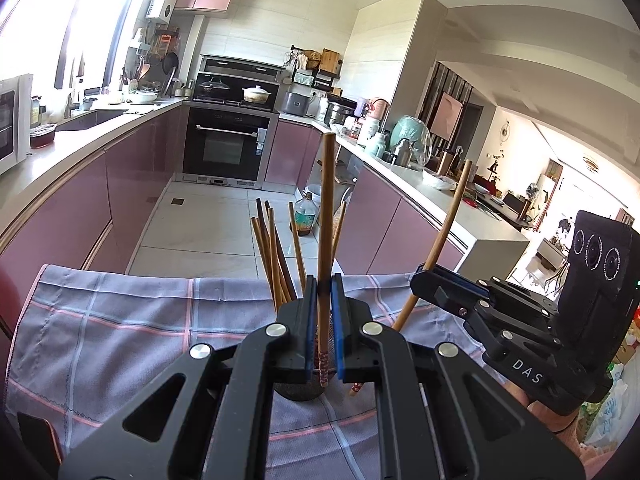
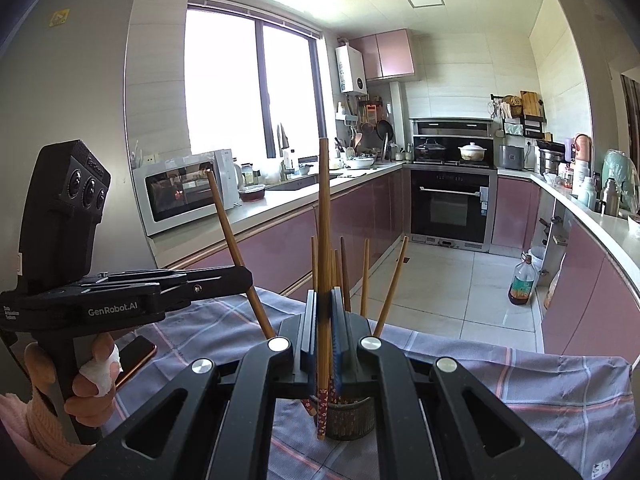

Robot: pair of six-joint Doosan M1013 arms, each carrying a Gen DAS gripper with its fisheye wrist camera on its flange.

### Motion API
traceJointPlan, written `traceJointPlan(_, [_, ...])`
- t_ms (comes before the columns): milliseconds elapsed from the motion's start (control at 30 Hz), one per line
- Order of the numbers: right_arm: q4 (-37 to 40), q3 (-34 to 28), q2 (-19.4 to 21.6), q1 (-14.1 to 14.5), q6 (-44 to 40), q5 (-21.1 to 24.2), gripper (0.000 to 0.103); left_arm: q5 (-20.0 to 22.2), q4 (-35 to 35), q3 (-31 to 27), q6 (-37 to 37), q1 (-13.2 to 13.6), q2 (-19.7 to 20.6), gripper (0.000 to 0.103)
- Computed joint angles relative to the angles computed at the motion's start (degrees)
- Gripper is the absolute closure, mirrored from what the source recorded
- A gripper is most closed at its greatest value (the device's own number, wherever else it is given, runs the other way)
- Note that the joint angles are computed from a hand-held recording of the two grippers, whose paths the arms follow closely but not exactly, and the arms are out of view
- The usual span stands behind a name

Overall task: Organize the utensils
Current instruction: 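Lower the chopsticks into the mesh cup and open both grippers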

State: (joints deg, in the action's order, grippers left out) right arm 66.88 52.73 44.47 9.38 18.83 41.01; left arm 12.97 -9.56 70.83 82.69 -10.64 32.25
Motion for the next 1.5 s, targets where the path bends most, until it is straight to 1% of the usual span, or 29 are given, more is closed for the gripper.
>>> traceJointPlan(233, [0.3,-0.8,0.3,0.0,-0.5,-0.2,0.098,0.0,4.1,-0.8,-3.9,0.0,0.3,0.095])
traceJointPlan(500, [0.4,-2.5,1.1,0.0,0.5,-0.2,0.098,-0.2,6.3,-1.7,-5.9,-0.1,0.8,0.095])
traceJointPlan(667, [0.4,-3.2,1.5,0.2,1.1,-0.8,0.098,-0.2,6.1,-2.5,-6.0,-0.2,0.8,0.095])
traceJointPlan(967, [-1.5,-5.0,2.5,0.5,3.6,-1.2,0.098,-0.8,9.2,-3.1,-9.1,-0.4,1.1,0.095])
traceJointPlan(1067, [-2.2,-5.3,2.8,0.5,4.6,-1.1,0.098,0.0,10.2,-3.6,-10.1,-0.5,1.4,0.095])
traceJointPlan(1267, [-3.6,-5.6,3.1,0.5,5.9,-0.8,0.098,3.0,10.2,-5.6,-10.0,-0.7,2.6,0.095])
traceJointPlan(1500, [-6.8,-7.3,4.1,0.7,9.1,-0.3,0.098,5.1,11.4,-6.0,-10.9,-1.0,3.1,0.095])
